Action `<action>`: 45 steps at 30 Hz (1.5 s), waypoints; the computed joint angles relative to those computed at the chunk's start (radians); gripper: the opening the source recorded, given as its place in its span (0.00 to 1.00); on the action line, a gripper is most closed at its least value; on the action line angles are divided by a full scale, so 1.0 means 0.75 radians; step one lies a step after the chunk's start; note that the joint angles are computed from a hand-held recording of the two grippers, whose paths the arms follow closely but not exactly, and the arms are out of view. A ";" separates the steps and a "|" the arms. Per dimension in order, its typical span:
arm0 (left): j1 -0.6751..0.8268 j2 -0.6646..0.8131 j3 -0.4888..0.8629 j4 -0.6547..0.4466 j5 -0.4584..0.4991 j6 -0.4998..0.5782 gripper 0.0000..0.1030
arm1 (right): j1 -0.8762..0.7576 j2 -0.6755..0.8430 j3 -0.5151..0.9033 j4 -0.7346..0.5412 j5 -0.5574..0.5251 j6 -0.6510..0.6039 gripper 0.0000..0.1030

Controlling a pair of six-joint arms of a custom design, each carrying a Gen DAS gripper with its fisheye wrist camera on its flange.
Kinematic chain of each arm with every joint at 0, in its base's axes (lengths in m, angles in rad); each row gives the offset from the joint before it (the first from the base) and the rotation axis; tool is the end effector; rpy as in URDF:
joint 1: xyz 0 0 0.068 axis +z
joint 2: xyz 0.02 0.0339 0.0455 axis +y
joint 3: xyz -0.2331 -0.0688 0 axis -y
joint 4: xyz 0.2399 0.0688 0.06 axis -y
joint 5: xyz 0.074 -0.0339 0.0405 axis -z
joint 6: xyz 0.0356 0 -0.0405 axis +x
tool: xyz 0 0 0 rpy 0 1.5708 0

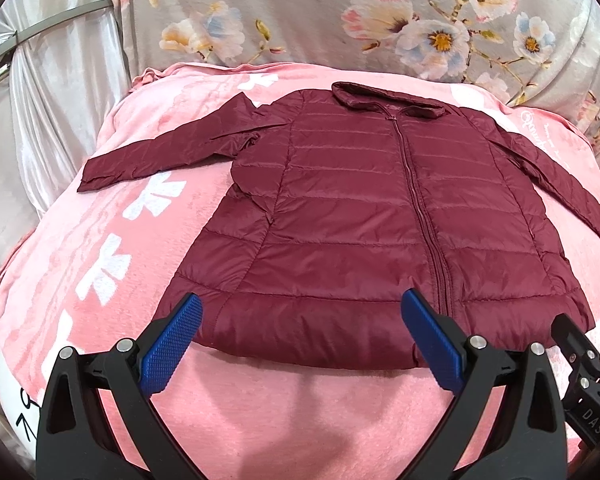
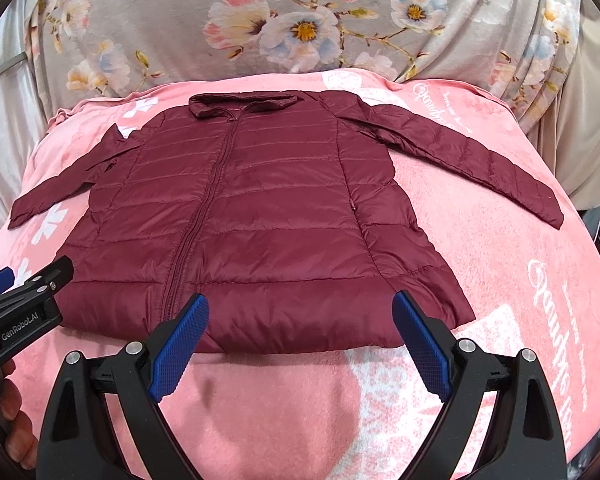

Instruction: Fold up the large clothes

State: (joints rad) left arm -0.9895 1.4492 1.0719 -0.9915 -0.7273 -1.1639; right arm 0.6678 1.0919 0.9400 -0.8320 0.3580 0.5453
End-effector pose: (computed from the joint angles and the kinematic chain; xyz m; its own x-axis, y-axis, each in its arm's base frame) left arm 0.1609 -0.2018 0.2137 -0.7189 -0.1550 -0.6776 -0.2759 0.9584 0.0735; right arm 0.1791 0.1254 0.2540 -0.7808 0.0029 -0.6248 -0.0265 0.9989 0.0378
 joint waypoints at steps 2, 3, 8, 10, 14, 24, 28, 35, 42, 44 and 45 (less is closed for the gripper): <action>0.001 -0.006 -0.002 -0.003 0.000 0.002 0.94 | 0.001 0.001 0.000 -0.001 0.006 0.003 0.88; 0.002 -0.006 -0.002 -0.005 -0.002 0.000 0.94 | 0.002 0.001 0.004 -0.005 0.005 0.004 0.88; 0.010 -0.020 -0.012 -0.012 0.000 0.009 0.94 | 0.007 0.010 0.020 -0.024 0.001 -0.001 0.88; 0.019 -0.040 -0.026 -0.015 0.006 0.007 0.94 | 0.009 0.006 0.019 -0.026 0.008 -0.002 0.88; 0.025 -0.040 -0.027 -0.016 0.011 0.007 0.94 | 0.010 0.004 0.017 -0.028 0.002 0.002 0.88; 0.002 0.002 0.008 -0.023 -0.003 0.010 0.95 | -0.017 0.015 0.010 -0.015 -0.007 0.000 0.88; -0.001 0.035 0.038 -0.013 0.004 0.025 0.94 | -0.049 0.020 0.015 0.002 -0.035 -0.019 0.88; 0.003 0.103 0.086 0.020 0.017 0.077 0.95 | -0.101 0.046 0.011 0.038 -0.087 -0.058 0.88; 0.050 0.149 0.091 0.051 0.026 0.114 0.94 | -0.230 0.047 -0.028 0.099 -0.179 -0.117 0.88; 0.075 0.149 0.082 0.076 0.039 0.129 0.94 | -0.284 0.041 -0.044 0.126 -0.221 -0.143 0.88; 0.087 0.147 0.076 0.088 0.046 0.139 0.94 | -0.315 0.040 -0.050 0.133 -0.245 -0.150 0.88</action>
State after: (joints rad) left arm -0.9243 1.5591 1.1290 -0.9258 -0.6929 -1.0596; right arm 0.4317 1.1217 0.9026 -0.7319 0.1742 0.4328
